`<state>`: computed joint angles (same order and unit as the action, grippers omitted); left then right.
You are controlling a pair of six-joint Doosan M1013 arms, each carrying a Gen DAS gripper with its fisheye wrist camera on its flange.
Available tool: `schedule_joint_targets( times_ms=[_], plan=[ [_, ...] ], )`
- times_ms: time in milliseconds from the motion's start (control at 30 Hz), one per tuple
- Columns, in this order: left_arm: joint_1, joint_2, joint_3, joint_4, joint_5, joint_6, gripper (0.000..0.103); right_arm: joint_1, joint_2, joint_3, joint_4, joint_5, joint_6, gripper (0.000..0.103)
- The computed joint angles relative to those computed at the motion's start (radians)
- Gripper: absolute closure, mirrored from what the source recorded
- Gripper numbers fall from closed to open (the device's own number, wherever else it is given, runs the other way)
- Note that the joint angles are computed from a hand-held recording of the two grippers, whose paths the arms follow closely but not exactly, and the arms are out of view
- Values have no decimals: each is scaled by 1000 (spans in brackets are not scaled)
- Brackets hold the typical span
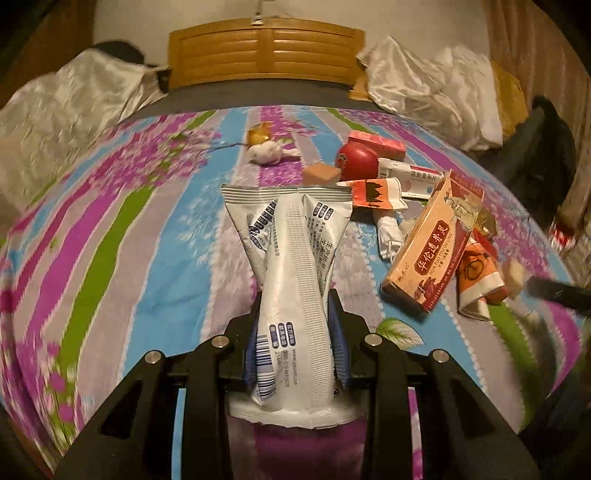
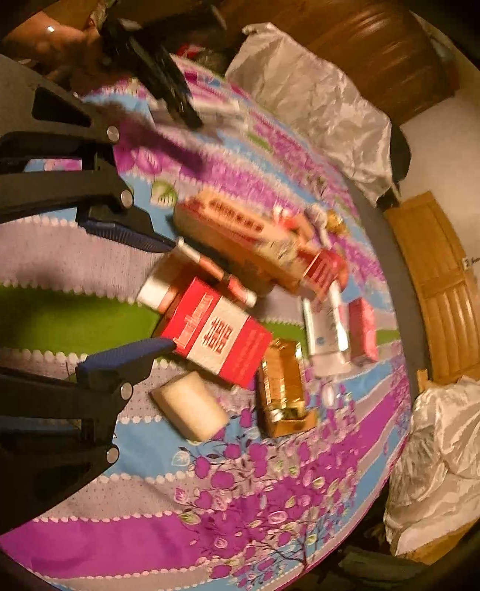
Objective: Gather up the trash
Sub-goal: 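Grasp the white snack wrapper with the left tool while the right tool grasps the red Double Happiness box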
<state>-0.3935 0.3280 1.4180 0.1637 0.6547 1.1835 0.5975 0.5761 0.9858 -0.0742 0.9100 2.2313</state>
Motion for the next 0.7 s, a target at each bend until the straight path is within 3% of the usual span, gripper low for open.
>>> schedule_joint_targets(
  times_ms=[167,433,500,700],
  plan=[
    [2,-2,2,-39,-4,-14,72,2,54,-62,-64,60,110,31],
    [-11,4,-2,-20,6,-16,72,11,171,-245,-164,191,127,31],
    [-15,4,-2,-5,14,-27,72,13,188,-273,-175,211,117,37],
    [-26,-8,8,41,12,-53,72,12,109,-159,-159,94,109,39]
  ],
)
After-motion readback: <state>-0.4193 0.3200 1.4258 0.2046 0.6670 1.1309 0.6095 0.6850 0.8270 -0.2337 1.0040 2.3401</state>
